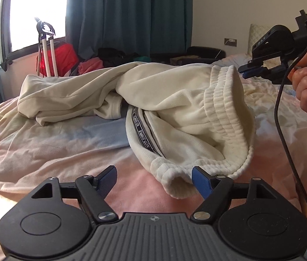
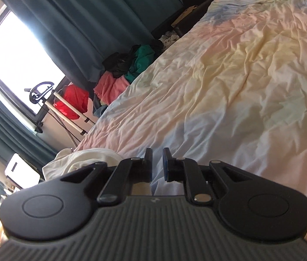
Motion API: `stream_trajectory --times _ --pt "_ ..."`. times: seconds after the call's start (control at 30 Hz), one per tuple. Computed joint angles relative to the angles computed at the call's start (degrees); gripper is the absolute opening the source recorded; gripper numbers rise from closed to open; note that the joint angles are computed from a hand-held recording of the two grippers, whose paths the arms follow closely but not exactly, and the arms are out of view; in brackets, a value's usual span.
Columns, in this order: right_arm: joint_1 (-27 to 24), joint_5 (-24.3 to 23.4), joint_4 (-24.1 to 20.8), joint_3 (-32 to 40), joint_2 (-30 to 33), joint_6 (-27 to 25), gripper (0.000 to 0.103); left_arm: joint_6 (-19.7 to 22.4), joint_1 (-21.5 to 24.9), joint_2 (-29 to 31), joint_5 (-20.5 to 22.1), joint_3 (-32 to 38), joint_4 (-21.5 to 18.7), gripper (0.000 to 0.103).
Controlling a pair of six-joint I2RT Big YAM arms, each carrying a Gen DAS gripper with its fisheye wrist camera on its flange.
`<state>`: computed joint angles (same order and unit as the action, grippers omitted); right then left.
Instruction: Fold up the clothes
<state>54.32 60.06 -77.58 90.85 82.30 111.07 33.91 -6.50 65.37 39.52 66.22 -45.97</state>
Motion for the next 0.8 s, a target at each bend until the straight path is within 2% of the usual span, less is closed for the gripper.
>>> stream_trajectory --times 0.13,0.23,0.33,0.47,0.7,0.73,0.8 --pt "0.4 1.6 2.8 1.2 0.6 -7.2 0.014 2.8 1.3 0.1 0.0 0.4 -3.0 0.078" --pt "0.7 1.8 10.2 -0.7 -0.9 -13.4 0.014 5.6 1.0 -0.4 -1.5 -0.2 -3.7 0.078" --pt "0.7 1.1 15.7 -2.0 -1.8 -17.7 0.015 6.4 -0.5 -0.8 -5.0 -1.0 -3.2 0.078" --pt "0.6 -0.4 22.1 -3.7 -2.7 -21.7 0.016 1.5 -1.8 -1.0 -7.8 -2.3 1.1 0.08" --pt "-0.4 -5.5 34.6 -8.2 -4.8 -26.7 0.017 -10.3 -0.5 -0.1 -9.0 -1.9 6.8 0.079" --pt "-0.5 -6.5 36.2 -8.9 -5.1 -26.7 0.018 -11.5 0.1 0.1 -8.4 -1.5 6.9 0.079" --pt "-0.8 -8.2 39.2 -10.0 -5.6 -27.2 0.03 -13.3 0.9 0.5 -7.6 -0.7 6.4 0.079"
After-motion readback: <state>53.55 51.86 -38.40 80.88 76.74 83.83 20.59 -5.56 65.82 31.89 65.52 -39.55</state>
